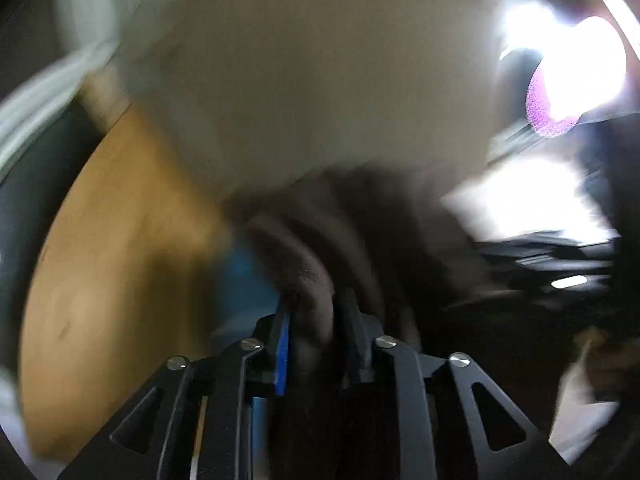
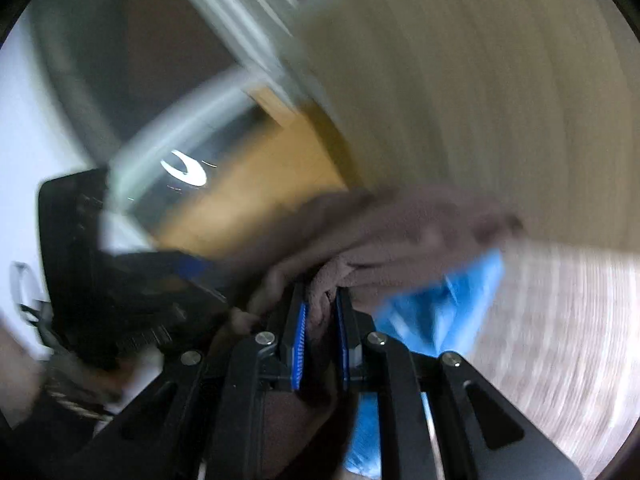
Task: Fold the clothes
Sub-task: 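Carry the robe bundle to the blue mat by the wooden headboard and lower it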
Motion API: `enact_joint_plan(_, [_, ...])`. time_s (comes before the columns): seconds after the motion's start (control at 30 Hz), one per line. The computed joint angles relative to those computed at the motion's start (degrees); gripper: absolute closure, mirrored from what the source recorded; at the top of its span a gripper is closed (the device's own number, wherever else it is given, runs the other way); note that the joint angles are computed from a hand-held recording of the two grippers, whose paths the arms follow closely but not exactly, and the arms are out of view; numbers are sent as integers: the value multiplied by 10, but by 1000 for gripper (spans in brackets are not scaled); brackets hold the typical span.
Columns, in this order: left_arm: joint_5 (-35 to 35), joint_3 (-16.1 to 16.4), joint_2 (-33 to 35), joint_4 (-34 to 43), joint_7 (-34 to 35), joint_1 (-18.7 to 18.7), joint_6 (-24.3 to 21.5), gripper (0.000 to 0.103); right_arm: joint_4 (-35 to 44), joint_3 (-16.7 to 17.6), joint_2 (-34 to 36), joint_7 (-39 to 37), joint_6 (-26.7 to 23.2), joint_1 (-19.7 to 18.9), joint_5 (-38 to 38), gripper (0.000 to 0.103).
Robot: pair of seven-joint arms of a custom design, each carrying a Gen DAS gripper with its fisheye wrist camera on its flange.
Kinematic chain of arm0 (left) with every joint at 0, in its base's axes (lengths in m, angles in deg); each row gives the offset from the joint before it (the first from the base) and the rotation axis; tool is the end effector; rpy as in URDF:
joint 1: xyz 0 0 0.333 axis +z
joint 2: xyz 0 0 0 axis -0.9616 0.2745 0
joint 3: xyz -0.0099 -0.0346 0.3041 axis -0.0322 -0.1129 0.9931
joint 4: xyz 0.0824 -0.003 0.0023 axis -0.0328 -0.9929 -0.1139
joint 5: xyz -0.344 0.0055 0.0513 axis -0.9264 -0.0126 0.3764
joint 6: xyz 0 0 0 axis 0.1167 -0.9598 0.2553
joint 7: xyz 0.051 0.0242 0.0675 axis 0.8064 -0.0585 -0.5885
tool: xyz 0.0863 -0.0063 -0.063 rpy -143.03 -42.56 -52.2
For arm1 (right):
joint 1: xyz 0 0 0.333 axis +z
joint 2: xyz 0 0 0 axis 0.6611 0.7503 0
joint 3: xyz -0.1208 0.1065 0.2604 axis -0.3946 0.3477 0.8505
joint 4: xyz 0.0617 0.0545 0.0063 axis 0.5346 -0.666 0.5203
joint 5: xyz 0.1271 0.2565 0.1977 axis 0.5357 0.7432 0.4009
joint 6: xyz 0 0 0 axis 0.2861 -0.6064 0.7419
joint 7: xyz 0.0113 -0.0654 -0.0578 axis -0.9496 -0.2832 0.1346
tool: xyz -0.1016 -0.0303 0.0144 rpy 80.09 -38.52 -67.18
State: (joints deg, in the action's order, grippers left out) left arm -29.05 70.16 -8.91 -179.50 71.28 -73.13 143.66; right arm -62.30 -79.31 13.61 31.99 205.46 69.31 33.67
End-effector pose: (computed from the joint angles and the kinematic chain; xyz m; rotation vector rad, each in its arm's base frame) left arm 0.4714 -0.0504 0.6400 -1.2209 2.3760 -0.4666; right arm 0.4062 0.2280 0.5908 -1.6074 1.6889 -0.1159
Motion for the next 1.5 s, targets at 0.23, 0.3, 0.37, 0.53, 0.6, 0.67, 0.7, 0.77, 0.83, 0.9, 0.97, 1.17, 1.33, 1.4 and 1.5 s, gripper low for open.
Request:
enact_joint_plan(0.23, [-80, 48, -12, -43, 51, 8, 4, 80, -60, 3, -47, 62, 8, -32, -14, 85])
enact_joint_plan(0.3, [-114, 50, 11, -20, 65, 6, -10, 80, -21, -7, -20, 38, 11, -18, -24, 85])
enact_joint_plan(0.37, [-139, 42, 37, -2, 66, 4, -22, 81, 30, -15, 23, -4, 0, -3, -24, 84])
enact_joint_plan(0.53, [-114, 20, 59, -41, 56, 9, -6, 81, 122, 16, 119, -50, -108, -37, -108, 84])
enact_joint_plan(0.6, [-118, 21, 62, -62, 72, 9, 5, 80, 132, 19, 137, -55, -148, -54, -123, 82])
enact_joint_plan(0.67, [-124, 22, 59, -65, 75, 10, 5, 80, 119, 14, 124, -48, -162, -71, -104, 81])
enact_joint_plan(0.7, [-121, 21, 59, -57, 66, 11, -4, 82, 113, 15, 112, -31, -162, -79, -116, 80])
enact_joint_plan(0.77, [-138, 21, 64, -35, 57, 9, 1, 82, 107, 14, 95, -25, -141, -86, -114, 80])
enact_joint_plan(0.83, [-159, 20, 71, -11, 49, 6, 12, 78, 114, 17, 91, -16, -118, -89, -118, 79])
enact_joint_plan(0.9, [-149, 9, 106, 21, 17, 2, 30, 79, 132, 26, 104, 11, -106, -95, -155, 73])
enact_joint_plan(0.97, [-129, 0, 147, 59, -23, -4, 46, 79, 161, 33, 136, 55, -103, -102, -201, 73])
enact_joint_plan(1.17, [26, -10, 243, 125, -126, -43, 106, 76, 290, 25, 279, 57, -147, -98, -227, 69])
enact_joint_plan(1.33, [-9, -4, 180, 84, -77, -20, 112, 77, 246, 22, 225, 67, -132, -104, -227, 65])
enact_joint_plan(1.4, [-91, 5, 125, 34, -21, -6, 96, 72, 170, 30, 155, 18, -95, -103, -174, 65])
enact_joint_plan(1.5, [-163, 26, 57, -43, 28, 4, 67, 69, 93, 24, 87, -13, -77, -71, -131, 64])
